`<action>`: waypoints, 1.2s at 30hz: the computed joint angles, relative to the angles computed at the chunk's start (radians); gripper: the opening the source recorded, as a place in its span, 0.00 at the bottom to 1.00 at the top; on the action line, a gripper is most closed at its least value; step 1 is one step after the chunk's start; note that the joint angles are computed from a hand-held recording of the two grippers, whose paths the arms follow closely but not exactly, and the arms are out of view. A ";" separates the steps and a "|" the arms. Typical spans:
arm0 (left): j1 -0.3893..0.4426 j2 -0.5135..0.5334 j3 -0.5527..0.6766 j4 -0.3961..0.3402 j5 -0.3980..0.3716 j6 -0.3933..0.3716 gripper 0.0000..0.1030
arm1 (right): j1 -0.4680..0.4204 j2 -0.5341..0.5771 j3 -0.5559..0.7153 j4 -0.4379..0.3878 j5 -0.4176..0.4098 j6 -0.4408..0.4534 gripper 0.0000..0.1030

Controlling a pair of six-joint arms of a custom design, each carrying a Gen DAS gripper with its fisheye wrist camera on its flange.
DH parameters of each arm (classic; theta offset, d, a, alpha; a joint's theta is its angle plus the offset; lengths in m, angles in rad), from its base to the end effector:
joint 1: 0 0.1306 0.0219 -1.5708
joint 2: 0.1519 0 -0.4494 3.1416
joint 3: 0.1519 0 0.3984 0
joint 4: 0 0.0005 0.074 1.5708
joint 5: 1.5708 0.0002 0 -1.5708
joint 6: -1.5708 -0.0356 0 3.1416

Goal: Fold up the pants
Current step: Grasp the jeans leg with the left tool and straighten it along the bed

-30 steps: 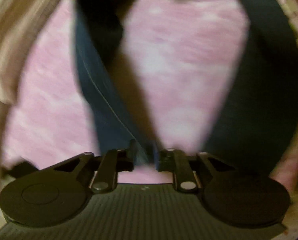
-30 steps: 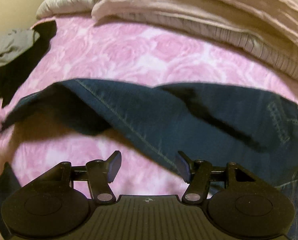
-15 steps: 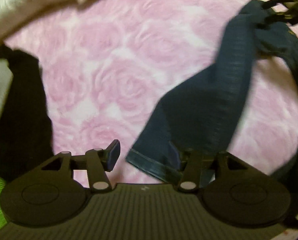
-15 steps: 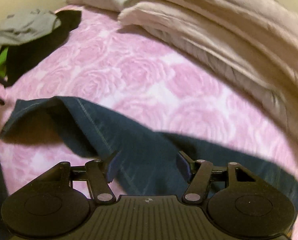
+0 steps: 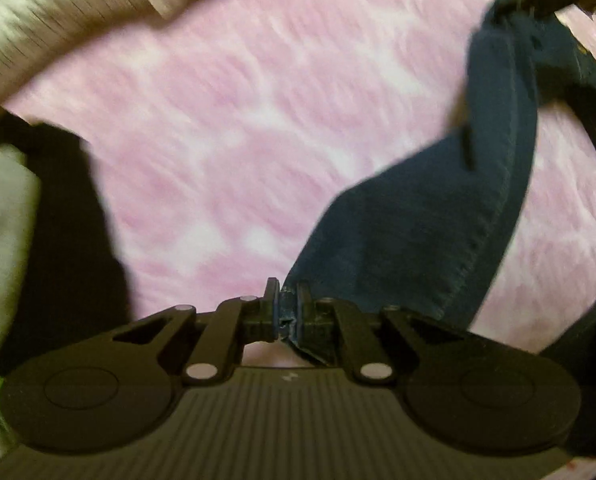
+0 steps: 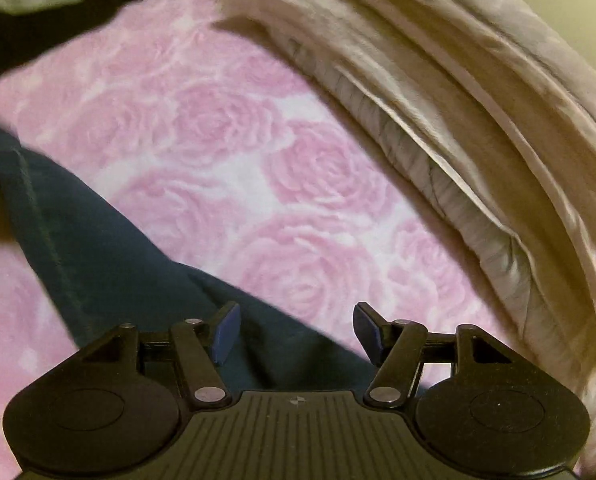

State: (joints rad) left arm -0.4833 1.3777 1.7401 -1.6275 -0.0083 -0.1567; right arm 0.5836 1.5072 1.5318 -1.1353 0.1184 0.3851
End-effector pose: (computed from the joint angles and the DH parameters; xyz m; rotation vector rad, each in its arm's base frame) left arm 0.3618 -0.1901 0.6163 0.8910 2.6945 -0.0595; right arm 0.4267 0.2761 0.4900 -1.2108 2.3810 -0.0956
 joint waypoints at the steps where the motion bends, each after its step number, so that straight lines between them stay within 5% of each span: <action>1: 0.010 0.004 0.034 0.009 -0.024 -0.016 0.05 | -0.007 0.016 0.008 -0.005 -0.006 0.059 0.58; 4: 0.030 0.020 0.127 0.049 -0.112 -0.058 0.05 | -0.025 0.082 0.063 -0.099 -0.058 0.206 0.55; 6: 0.041 0.031 0.157 0.101 -0.170 -0.066 0.05 | -0.024 0.113 0.094 -0.144 -0.050 0.268 0.35; 7: 0.044 0.040 0.168 0.133 -0.203 -0.082 0.05 | -0.020 0.105 0.080 -0.103 -0.013 0.277 0.34; 11: 0.061 0.082 0.144 0.182 -0.245 -0.022 0.18 | -0.040 0.093 0.064 0.033 0.095 0.041 0.34; 14: 0.037 0.069 0.097 0.191 -0.294 -0.041 0.18 | -0.054 0.071 0.059 0.032 0.100 -0.044 0.42; 18: -0.003 0.021 0.036 0.156 -0.250 0.027 0.22 | -0.069 -0.022 0.003 0.021 0.094 -0.157 0.51; 23: -0.105 -0.049 -0.031 0.112 -0.147 0.138 0.31 | -0.084 -0.224 -0.119 -0.077 0.137 -0.444 0.52; 29: -0.330 -0.102 -0.092 0.104 0.007 0.256 0.44 | -0.137 -0.504 -0.270 -0.349 0.222 -0.703 0.54; 33: -0.492 -0.090 -0.088 0.132 0.026 0.355 0.48 | -0.288 -0.673 -0.331 -0.494 0.195 -0.734 0.55; 36: -0.612 -0.056 -0.065 0.133 -0.026 0.391 0.53 | -0.519 -0.754 -0.368 -0.485 0.103 -0.616 0.57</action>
